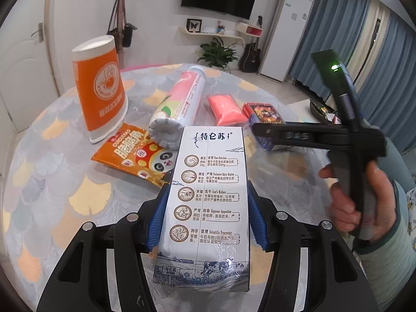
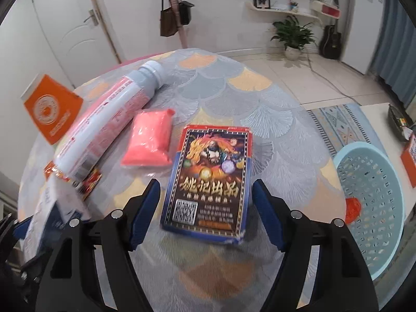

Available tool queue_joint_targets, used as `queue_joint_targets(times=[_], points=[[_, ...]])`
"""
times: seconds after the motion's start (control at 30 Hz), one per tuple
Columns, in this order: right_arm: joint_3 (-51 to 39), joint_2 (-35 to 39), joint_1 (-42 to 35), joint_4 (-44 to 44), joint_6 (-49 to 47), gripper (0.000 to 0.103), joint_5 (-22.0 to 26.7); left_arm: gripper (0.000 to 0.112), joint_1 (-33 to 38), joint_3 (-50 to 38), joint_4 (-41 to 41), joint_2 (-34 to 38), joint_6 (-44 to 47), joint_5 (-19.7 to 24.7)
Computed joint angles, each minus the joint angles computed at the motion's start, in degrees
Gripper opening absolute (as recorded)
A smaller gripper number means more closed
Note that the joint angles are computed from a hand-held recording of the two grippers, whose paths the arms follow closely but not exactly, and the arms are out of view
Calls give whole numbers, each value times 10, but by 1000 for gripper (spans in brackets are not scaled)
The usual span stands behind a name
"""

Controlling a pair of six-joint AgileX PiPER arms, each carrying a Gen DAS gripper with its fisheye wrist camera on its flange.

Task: Collect trash
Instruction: 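Grasp the white carton with left gripper while right gripper approaches the card box, then lift the card box with the right gripper while left carries the carton, drop both into basket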

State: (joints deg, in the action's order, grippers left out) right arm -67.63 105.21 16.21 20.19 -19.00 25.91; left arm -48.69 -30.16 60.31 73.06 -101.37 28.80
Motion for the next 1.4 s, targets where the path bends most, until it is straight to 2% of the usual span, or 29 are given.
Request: queue_joint_targets(times=[0.07, 0.13, 0.33, 0.5, 0.67, 0.77, 0.87, 1.1, 1.27, 1.4], points=[[-2, 2, 7, -41, 43, 69, -8, 54, -11, -5, 2, -3, -3, 14], [-1, 1, 7, -47, 52, 59, -10, 54, -29, -8, 7, -4, -15, 28], [38, -53, -23, 27, -24, 59, -27, 54, -53, -30, 18, 0, -18, 50], [82, -129, -67, 100, -108, 59, -35, 54, -69, -76, 25, 20, 1, 65], [102, -199, -139, 157, -175, 59, -26, 54, -78, -155, 32, 67, 33, 71], [108, -237, -188, 163, -197, 59, -31, 54, -77, -210, 32, 98, 57, 71], [85, -249, -271, 221, -257, 59, 9, 54, -72, -270, 28, 129, 88, 64], [18, -201, -411, 285, -308, 59, 77, 54, -59, -407, 6, 220, 142, 33], [-20, -114, -447, 277, -290, 59, 93, 54, -58, -510, -33, 305, 202, 28], [-36, -47, -454, 244, -258, 59, 85, 54, -41, -600, -124, 386, 303, 21]])
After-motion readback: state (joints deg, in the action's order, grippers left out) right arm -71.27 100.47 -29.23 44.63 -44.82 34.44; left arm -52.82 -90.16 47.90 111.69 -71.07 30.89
